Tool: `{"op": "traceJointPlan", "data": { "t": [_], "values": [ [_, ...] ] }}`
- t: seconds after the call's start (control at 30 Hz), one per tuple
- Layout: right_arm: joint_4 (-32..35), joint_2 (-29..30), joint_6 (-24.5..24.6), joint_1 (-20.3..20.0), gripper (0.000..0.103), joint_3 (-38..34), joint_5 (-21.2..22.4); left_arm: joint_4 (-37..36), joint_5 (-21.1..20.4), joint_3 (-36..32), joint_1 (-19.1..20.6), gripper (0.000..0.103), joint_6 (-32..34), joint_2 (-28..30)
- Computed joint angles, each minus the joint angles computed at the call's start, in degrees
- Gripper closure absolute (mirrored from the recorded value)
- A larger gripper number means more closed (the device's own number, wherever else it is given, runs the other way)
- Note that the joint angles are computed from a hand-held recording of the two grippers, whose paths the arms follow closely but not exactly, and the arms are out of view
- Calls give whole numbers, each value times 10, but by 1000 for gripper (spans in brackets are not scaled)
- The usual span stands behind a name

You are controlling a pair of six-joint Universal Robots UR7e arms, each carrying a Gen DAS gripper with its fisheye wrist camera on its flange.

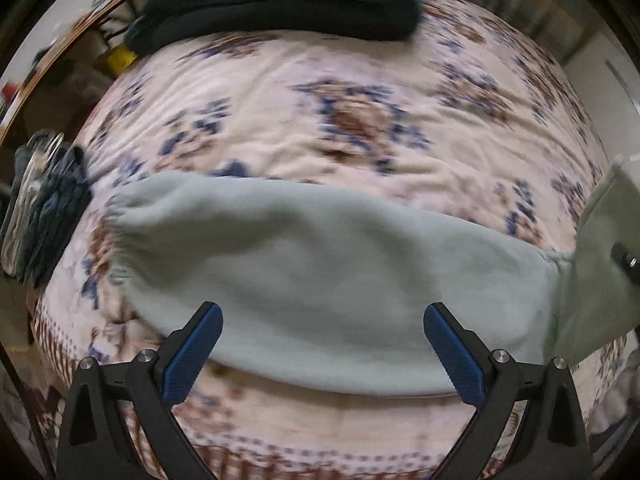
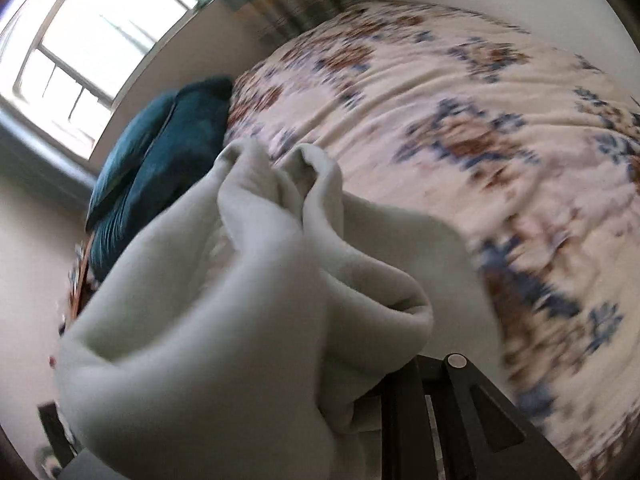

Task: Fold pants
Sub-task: 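Grasp the folded sweatpants with the left tool while the right tool presses the fold flat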

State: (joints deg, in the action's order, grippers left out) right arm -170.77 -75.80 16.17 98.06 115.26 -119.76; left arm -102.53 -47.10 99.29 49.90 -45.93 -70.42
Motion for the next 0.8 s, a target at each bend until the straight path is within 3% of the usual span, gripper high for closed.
{"op": "traceJointPlan", "data": {
  "t": [0.2,0.33,0.43,0.47,0.5,0.53,0.57,0.7,0.8],
  "values": [
    [2,169,-11,95,83,-38,-69,37,38,32,47,0,-29,-85],
    [48,297,-59,141,83,-79,-152,55,43,38,71,0,-46,-107],
    [130,340,-55,149,74,-106,-195,45,36,33,80,0,-44,-108],
    [141,339,-61,152,67,-108,-196,36,28,30,81,0,-38,-105],
    [155,327,-68,154,50,-107,-172,28,21,24,81,0,-34,-101],
    [161,305,-72,149,37,-101,-127,14,9,19,82,0,-27,-96],
    [166,280,-74,141,16,-92,-68,-4,-10,11,82,0,-18,-88],
    [209,186,-42,118,14,-56,74,-68,-84,-19,73,0,38,-44],
    [240,109,29,106,14,-18,71,-103,-165,-38,71,0,90,4]
  ]
}}
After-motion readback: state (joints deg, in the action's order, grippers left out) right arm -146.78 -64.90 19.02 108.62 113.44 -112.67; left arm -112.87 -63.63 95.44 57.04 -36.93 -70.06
